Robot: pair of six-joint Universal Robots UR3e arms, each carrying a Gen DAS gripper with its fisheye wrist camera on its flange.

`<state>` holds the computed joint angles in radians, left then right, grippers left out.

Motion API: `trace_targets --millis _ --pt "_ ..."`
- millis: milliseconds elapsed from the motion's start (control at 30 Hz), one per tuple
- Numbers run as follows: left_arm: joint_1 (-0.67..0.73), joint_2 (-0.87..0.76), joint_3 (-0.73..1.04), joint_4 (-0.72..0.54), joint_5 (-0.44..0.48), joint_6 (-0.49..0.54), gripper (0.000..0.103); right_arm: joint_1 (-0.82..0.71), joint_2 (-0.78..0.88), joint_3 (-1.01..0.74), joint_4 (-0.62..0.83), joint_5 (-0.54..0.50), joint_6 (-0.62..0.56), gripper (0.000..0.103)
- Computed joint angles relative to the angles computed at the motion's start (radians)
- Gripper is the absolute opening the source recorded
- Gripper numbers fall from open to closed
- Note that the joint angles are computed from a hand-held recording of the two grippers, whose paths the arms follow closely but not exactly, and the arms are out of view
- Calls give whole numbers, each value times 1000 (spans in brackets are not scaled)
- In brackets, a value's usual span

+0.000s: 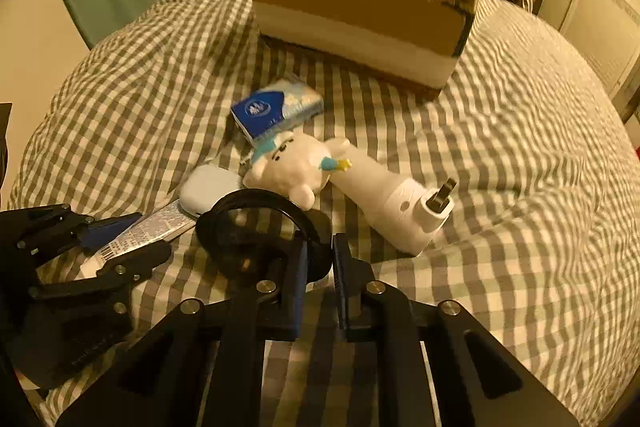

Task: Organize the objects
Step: 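Carry the toothpaste and black cup into the box and open both tools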

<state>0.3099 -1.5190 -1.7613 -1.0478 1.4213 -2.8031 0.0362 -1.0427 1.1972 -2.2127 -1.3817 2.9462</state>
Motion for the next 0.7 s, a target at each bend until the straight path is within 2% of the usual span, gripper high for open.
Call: trace_targets --millis 133,233,400,700 --pt "-14 27 17 -21 33 -34 24 -18 -29 28 -29 37 1 12" --pt "17 68 32 -48 -12 -21 24 -38 -51 53 -52 77 16 12" --pt "36 79 123 -86 -25 -19 24 -60 -84 65 -68 106 23 12" --pt "-18 -104 456 -144 -17 -51 24 -57 -74 -80 -24 69 -2 12"
